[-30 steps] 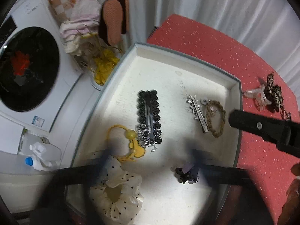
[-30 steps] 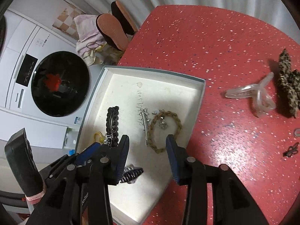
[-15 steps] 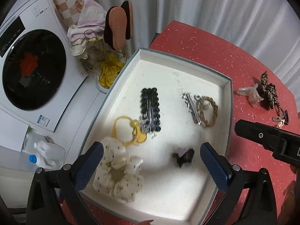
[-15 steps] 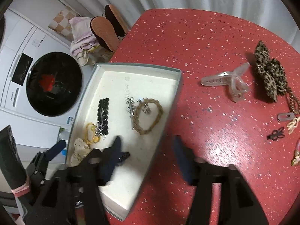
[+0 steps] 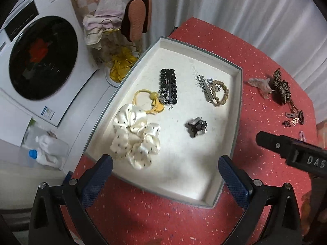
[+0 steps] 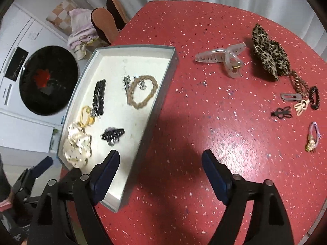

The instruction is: Organize jewelry

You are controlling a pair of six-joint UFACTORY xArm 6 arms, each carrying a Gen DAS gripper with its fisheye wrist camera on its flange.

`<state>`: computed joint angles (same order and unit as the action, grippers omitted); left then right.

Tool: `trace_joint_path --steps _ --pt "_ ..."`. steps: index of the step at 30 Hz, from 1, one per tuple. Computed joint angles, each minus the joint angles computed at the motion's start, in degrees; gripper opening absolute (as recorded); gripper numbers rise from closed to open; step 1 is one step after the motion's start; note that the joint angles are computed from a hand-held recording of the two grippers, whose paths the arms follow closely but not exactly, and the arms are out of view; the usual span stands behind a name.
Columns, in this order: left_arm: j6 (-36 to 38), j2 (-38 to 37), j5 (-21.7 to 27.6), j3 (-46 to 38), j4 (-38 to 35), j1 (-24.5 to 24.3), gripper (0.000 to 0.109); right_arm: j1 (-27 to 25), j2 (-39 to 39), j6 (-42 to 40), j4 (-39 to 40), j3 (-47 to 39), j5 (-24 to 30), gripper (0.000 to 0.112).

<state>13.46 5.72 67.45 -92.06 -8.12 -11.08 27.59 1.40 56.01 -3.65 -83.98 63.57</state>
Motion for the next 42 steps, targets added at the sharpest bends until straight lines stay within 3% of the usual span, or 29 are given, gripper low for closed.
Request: trace_joint_path --steps 2,3,10,20,27,42 --pt "-0.94 -0.99 0.28 0.55 2.02 -0.14 0.103 0.97 -0.19 0.62 -1.14 -0.45 1.06 0.093" --pt "-1.16 -1.62 0.44 0.95 3.04 -0.19 0.103 1.58 -0.43 1.36 -2.06 -0.63 1.64 0.102" --pt "-1.45 -5.17 2.45 2.71 5.66 0.68 0.103 3.95 -1.74 3.15 -2.88 -2.61 6.12 0.103" --pt "-0.4 -10.2 7.0 2.53 6.36 1.79 0.103 8.33 -2.83 5.67 -3.64 -8.66 17.2 0.103" --pt "-0.86 -12.38 10.98 -1.07 5.63 2.8 0.103 12.71 0.0 5.87 -8.65 -20.12 27.06 0.103" --pt "0.02 -14.86 18.44 -8.16 3.93 4.35 0.103 19.01 8.33 3.96 -17.73 -42.9 39.6 0.103"
